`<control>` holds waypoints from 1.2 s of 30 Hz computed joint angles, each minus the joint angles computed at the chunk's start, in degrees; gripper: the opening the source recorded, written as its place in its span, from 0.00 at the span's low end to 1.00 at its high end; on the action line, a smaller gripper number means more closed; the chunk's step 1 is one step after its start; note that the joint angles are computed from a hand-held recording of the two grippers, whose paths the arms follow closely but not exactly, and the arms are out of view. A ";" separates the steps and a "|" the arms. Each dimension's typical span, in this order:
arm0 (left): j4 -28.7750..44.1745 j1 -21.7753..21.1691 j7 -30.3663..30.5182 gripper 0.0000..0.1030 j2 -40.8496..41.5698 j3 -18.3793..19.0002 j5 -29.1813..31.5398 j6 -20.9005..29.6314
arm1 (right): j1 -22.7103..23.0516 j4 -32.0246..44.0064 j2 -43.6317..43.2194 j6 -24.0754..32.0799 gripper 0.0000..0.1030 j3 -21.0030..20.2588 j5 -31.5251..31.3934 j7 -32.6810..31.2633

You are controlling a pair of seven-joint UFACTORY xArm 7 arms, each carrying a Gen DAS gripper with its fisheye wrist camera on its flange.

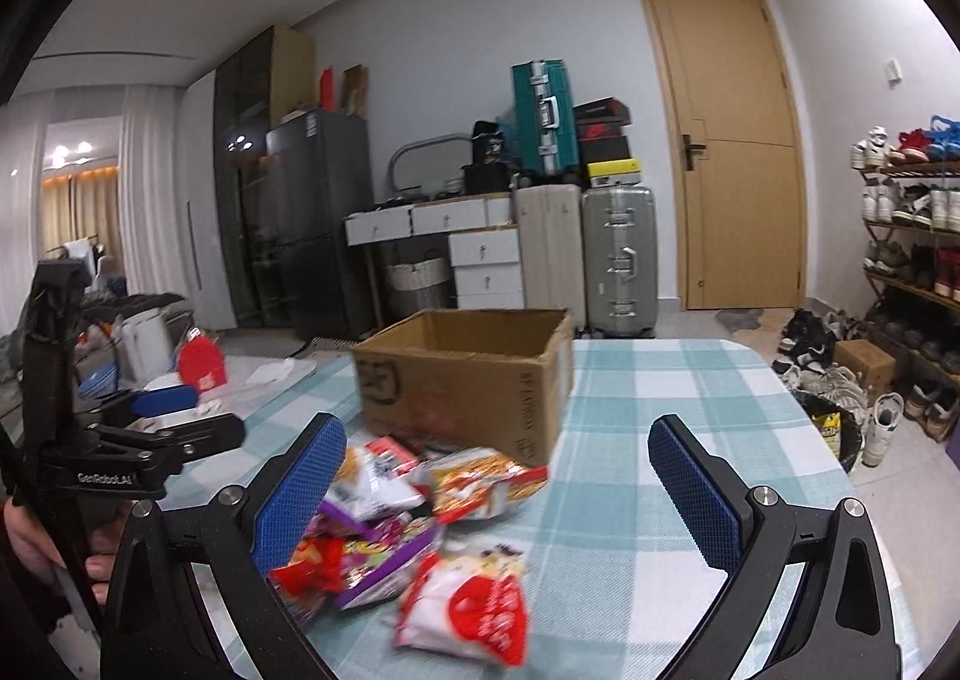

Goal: Organize snacks
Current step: 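Lower the left gripper onto a red snack bag while the right gripper approaches the white-and-red bag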

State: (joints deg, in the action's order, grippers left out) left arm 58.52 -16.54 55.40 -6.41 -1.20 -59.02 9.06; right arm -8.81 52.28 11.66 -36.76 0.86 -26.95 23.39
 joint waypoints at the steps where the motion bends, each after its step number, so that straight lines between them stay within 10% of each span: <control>1: -0.58 -0.05 0.29 0.99 -0.75 0.27 -0.66 1.73 | 0.89 -1.07 -0.29 -0.43 1.00 0.13 1.35 -1.07; 14: -4.09 -0.47 4.67 0.99 -3.10 0.58 -4.92 15.52 | -0.14 -5.75 -3.40 -0.11 1.00 -0.82 -2.85 4.70; 21: -0.23 2.01 0.11 0.67 1.21 -0.48 -3.33 20.21 | -1.03 -7.10 -3.74 -0.98 1.00 -1.11 -5.46 7.53; 32: -1.43 3.48 -3.90 0.63 0.62 -2.03 -1.44 21.52 | -1.07 -7.96 -3.58 -1.32 1.00 -1.37 -6.39 8.95; 36: -1.96 3.19 -5.19 0.37 0.32 -2.14 -0.27 22.16 | -0.95 -8.19 -3.77 -1.30 1.00 -1.39 -6.51 8.55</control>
